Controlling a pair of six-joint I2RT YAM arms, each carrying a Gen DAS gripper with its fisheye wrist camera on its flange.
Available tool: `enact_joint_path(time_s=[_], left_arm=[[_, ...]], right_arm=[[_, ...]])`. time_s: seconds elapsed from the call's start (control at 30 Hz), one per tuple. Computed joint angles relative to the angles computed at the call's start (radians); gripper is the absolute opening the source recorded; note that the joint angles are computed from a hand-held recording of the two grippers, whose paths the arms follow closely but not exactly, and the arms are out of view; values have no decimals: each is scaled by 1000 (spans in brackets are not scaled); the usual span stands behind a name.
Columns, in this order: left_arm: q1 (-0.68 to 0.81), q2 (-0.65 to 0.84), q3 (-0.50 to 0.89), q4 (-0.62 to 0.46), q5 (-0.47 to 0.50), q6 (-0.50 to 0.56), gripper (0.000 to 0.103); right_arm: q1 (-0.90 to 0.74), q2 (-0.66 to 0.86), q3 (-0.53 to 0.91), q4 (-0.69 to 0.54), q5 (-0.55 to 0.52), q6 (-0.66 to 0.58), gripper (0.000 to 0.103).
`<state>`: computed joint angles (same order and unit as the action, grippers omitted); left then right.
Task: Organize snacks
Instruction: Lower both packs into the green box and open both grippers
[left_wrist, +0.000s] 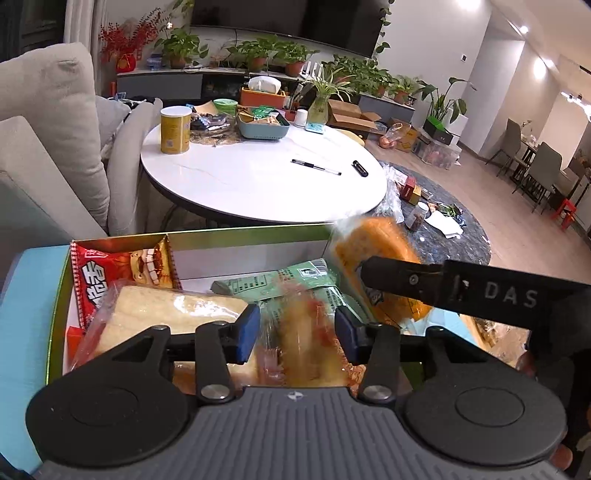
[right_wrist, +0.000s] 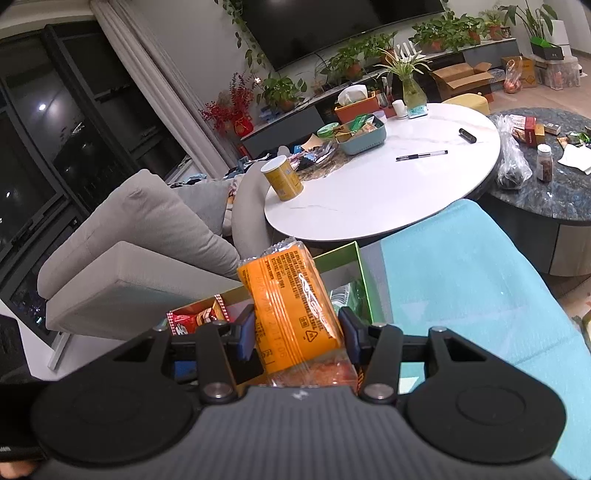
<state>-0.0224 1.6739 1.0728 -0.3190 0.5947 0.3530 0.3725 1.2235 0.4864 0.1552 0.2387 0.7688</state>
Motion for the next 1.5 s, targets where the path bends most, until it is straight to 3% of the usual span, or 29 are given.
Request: enact_joint_path(time_s=[0.63, 0.93, 1.23, 1.5], left_arm=[[51, -73, -40, -18, 3, 48, 43], [127, -198, -83, -81, 41, 92, 44], [325, -376, -146, -273, 163, 271, 49], [567, -417, -207, -485, 231, 576, 55]], right_arm=[[29, -15, -8, -18, 30, 11, 64], [126, -181, 10, -183, 138, 59, 64], [413, -379, 54, -464, 373, 192, 64], [730, -353, 98, -684, 584, 439, 64]])
